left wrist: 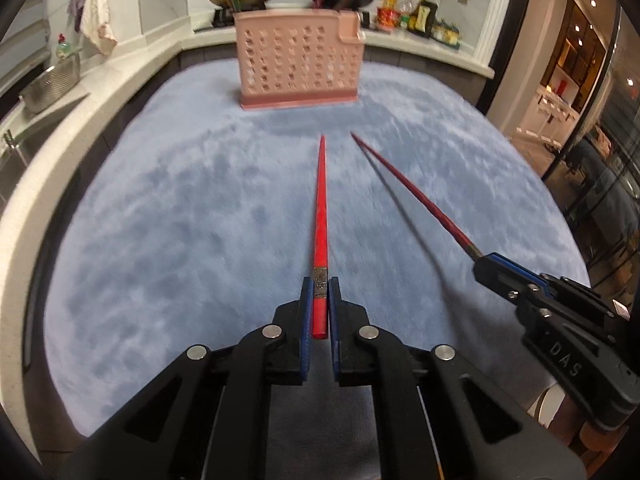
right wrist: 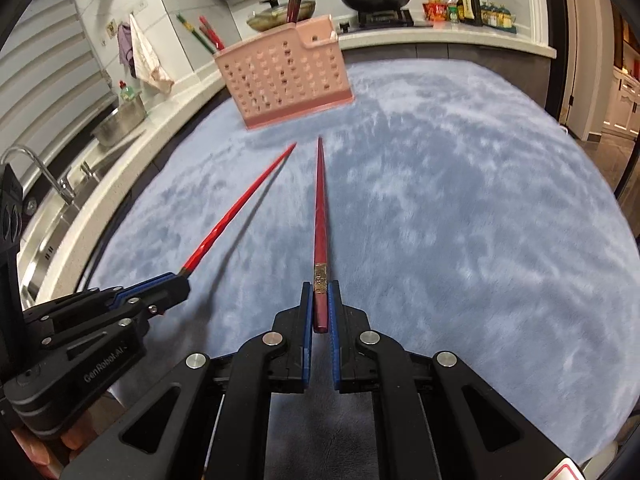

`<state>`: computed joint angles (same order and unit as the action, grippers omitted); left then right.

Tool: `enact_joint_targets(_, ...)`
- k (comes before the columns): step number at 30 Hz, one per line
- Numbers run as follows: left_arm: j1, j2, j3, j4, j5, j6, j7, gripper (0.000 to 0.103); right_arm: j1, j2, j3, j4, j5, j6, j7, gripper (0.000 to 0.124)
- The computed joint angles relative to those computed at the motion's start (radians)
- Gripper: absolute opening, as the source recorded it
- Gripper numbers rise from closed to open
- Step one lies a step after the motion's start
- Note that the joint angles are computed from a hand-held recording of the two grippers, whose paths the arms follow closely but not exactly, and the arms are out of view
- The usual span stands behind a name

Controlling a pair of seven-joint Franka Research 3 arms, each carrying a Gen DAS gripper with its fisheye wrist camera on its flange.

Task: Organize utensils
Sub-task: 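Lift both red chopsticks and carry them over the pink caddy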

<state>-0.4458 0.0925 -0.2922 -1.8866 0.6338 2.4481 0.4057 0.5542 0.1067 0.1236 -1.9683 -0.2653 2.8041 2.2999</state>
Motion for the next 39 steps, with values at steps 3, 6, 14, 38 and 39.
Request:
enact_joint_targets(3,0.005,-0.023,0.005,0.007,0.026,0.001,-0.022,0.007,-0.004,-0.016,-0.008,0.007,-0.024,0.017,0.021,0.007)
enact_joint_targets(6,0.015,-0.038,0.007,0.024,0.053,-0.001,-0.032,0.007,-0.011,-0.025,-0.015,0.029,-0.075,0.024,0.053,0.007)
enact_joint_targets(14,0.041,-0.052,0.012,0.094,0.135,-0.003,-0.052,0.007,-0.035,-0.019,-0.031,0.12,-0.174,0.057,0.11,0.007)
enact_joint_targets(38,0.047,0.02,0.046,0.227,0.196,-0.033,-0.037,0.007,-0.001,0.07,-0.102,0.286,-0.245,0.057,0.148,0.007)
enact_joint_targets(39,0.047,0.019,0.047,0.227,0.197,-0.033,-0.038,0.007,0.0,0.074,-0.1,0.291,-0.242,0.054,0.144,0.007)
